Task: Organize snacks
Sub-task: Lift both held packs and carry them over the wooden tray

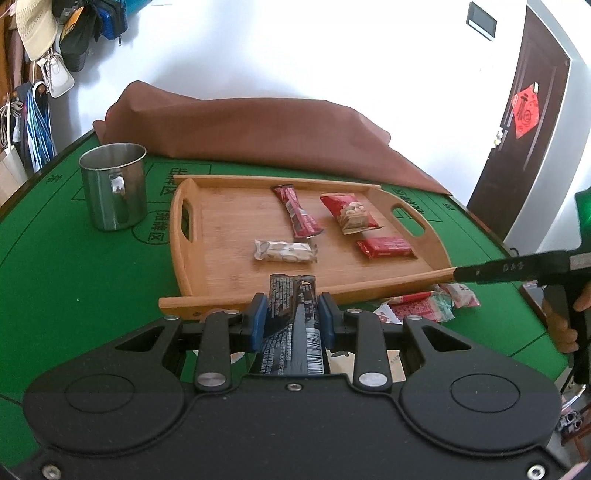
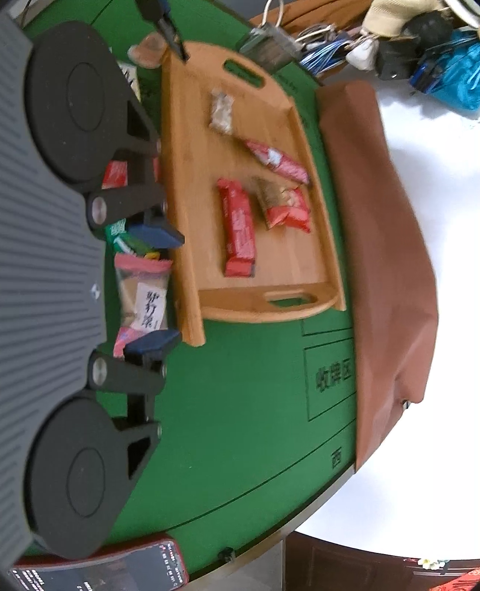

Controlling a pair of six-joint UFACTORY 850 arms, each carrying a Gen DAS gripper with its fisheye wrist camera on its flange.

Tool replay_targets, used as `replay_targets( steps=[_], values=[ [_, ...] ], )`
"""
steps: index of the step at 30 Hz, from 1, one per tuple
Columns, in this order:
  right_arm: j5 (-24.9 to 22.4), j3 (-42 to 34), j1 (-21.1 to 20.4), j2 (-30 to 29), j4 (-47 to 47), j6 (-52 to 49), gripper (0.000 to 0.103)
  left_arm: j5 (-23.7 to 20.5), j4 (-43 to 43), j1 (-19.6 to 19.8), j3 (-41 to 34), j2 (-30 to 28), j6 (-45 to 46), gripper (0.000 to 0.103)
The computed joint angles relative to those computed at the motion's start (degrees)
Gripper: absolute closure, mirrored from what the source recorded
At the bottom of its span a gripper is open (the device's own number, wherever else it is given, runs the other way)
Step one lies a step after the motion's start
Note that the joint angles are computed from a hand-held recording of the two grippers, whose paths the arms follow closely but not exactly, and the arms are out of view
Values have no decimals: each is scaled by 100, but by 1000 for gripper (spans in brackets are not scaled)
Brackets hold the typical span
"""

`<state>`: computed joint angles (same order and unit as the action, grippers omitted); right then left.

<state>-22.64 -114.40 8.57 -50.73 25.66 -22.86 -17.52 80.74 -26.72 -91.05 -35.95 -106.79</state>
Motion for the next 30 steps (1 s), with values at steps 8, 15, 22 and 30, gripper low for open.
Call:
replay_targets(
  steps=[8,15,22,30],
  values=[
    [-293,-634,77,-491,-1347,1119,32,8,14,-5,-93,-39,34,74],
    [-389,-709,118,-565,-1316,888,41,-7,-221,6,-366,-201,272,74],
    [-80,-190,140,-201,-1387,889,59,51,-427,21,-466,-271,476,74],
    [-34,54,62,49,-813,252,73,41,-337,38,-465,-278,345,74]
  ],
)
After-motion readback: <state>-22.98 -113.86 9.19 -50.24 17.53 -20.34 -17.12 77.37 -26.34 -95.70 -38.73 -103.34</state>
